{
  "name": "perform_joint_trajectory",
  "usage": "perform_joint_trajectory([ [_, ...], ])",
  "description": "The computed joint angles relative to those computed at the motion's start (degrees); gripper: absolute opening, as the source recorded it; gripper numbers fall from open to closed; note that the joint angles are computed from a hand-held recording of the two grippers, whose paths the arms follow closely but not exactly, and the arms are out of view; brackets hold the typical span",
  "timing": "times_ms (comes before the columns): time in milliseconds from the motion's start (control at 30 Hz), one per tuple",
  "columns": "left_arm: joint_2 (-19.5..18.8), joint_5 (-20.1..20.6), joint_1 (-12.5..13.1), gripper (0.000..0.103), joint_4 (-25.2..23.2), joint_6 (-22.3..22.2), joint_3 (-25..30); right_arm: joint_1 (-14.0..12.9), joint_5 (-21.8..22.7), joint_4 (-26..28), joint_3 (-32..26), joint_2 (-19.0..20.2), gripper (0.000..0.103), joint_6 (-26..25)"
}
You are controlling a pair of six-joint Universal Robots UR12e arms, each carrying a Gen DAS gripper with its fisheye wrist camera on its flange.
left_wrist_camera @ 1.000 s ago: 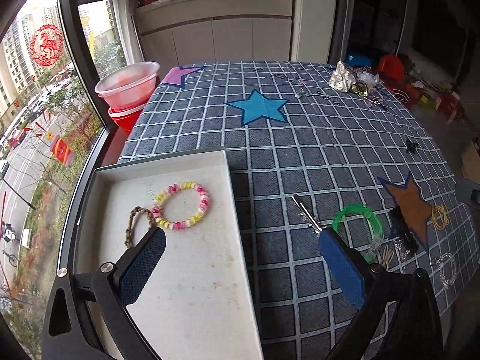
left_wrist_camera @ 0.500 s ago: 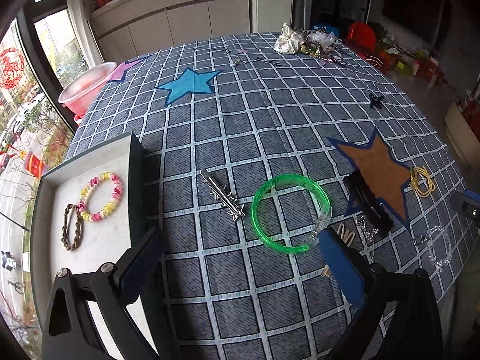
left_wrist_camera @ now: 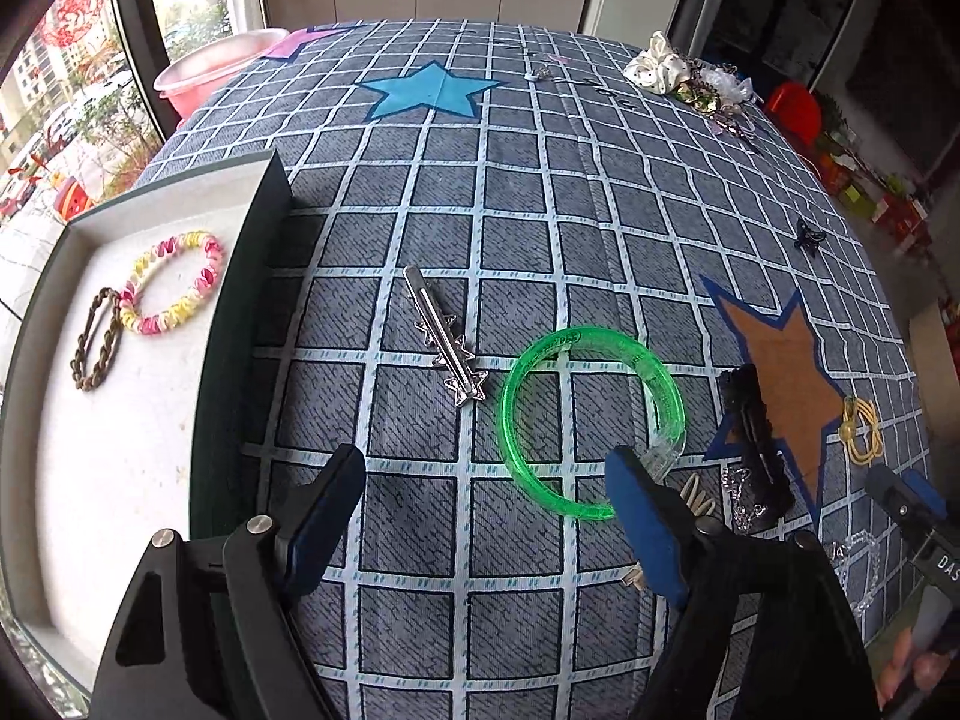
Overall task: Organize jewelry
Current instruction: 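Grasp the green bangle with the left tool while the right tool grasps the yellow cord necklace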
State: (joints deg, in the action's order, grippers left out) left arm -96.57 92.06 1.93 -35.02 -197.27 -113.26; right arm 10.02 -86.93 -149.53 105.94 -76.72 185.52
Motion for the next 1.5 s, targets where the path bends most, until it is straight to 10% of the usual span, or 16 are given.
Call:
perform_joint_trajectory([
  [333, -1.8, 2.0, -1.7, 0.069, -0.2, -0.9, 1.7, 1.3, -4.3, -0.7, -2.5, 3.2, 0.103, -1.0],
  [500, -1.9, 2.3, -2.0, 0.022, 0.7, 1.0, 1.7, 2.5, -6.8, -2.6, -2.8, 3.9, 0.095, -2.8],
  [600, -1.7, -0.2, -1.2, 0.015, 1.5, 2.1, 1.2, 2.7, -6.7, -3.4, -2.6, 3.7, 0.080, -3.2],
  [733, -1.1, -2.5, -0.6, 0.015, 2.2, 3.1, 0.6, 3.0, -6.9, -4.1, -2.6, 3.6, 0.019, -3.0],
  [1500, 4.7, -8.2, 2.0, 0.015, 8.4, 6.9, -3.8, 0.0, 7.3, -4.6, 0.9, -1.7, 0.019, 0.2],
])
